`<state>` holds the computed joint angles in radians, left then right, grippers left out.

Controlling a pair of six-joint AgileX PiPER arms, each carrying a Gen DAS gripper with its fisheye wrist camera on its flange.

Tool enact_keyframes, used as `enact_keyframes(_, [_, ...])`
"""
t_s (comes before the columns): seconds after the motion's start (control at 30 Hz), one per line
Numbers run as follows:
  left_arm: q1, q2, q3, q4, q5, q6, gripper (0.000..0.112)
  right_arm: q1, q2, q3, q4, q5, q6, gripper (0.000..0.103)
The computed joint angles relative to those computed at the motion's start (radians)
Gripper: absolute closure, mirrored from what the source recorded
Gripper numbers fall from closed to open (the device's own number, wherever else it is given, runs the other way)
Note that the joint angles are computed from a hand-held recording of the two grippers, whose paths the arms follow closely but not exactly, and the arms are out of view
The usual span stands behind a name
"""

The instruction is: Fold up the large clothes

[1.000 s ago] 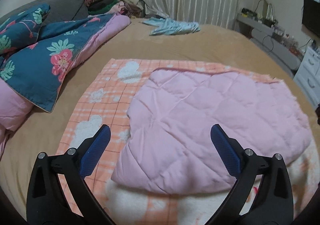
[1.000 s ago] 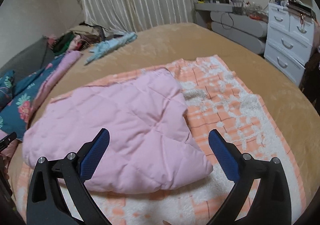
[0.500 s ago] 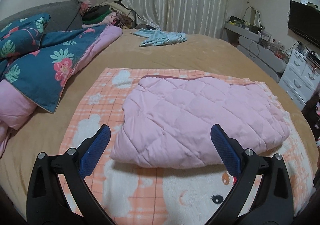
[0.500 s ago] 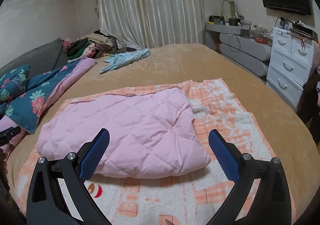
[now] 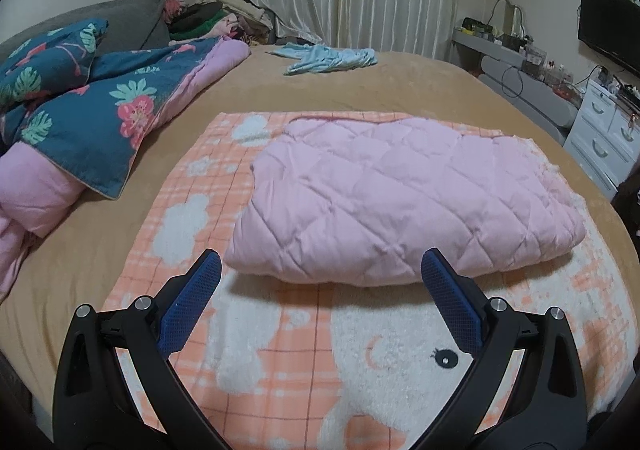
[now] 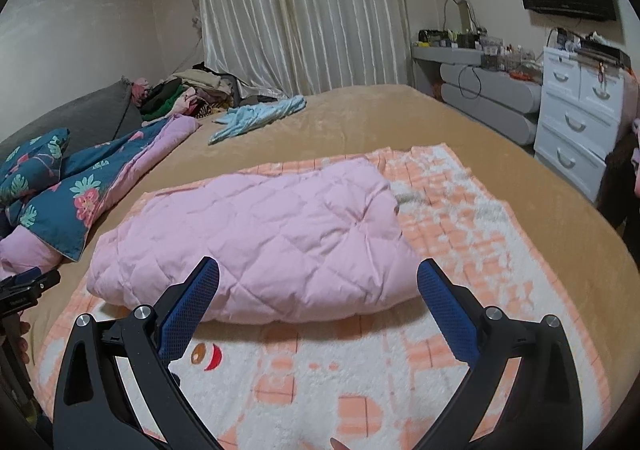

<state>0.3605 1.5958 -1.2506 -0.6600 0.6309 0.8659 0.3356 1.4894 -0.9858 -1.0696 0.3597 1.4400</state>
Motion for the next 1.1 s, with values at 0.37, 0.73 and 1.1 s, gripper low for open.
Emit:
enact_keyframes(0.37, [-0.035, 0.089, 0.016, 0.076, -0.068, -0.098, 0.019, -0.027, 0.109, 0.014, -0.03, -0.018, 0.121, 0.004])
enact_keyframes(0.73, [0.002, 0.293, -0.159, -0.021, 0.097, -0.203, 0.019, -0.137, 0.276, -0.046, 0.186, -0.116, 0.017, 0.004])
enact_keyframes(1.1, [0.01, 0.54, -0.453, -0.084, 0.231, -0.506, 0.019, -0.182, 0.382, -0.142, 0.505, -0.192, -0.25, 0.004])
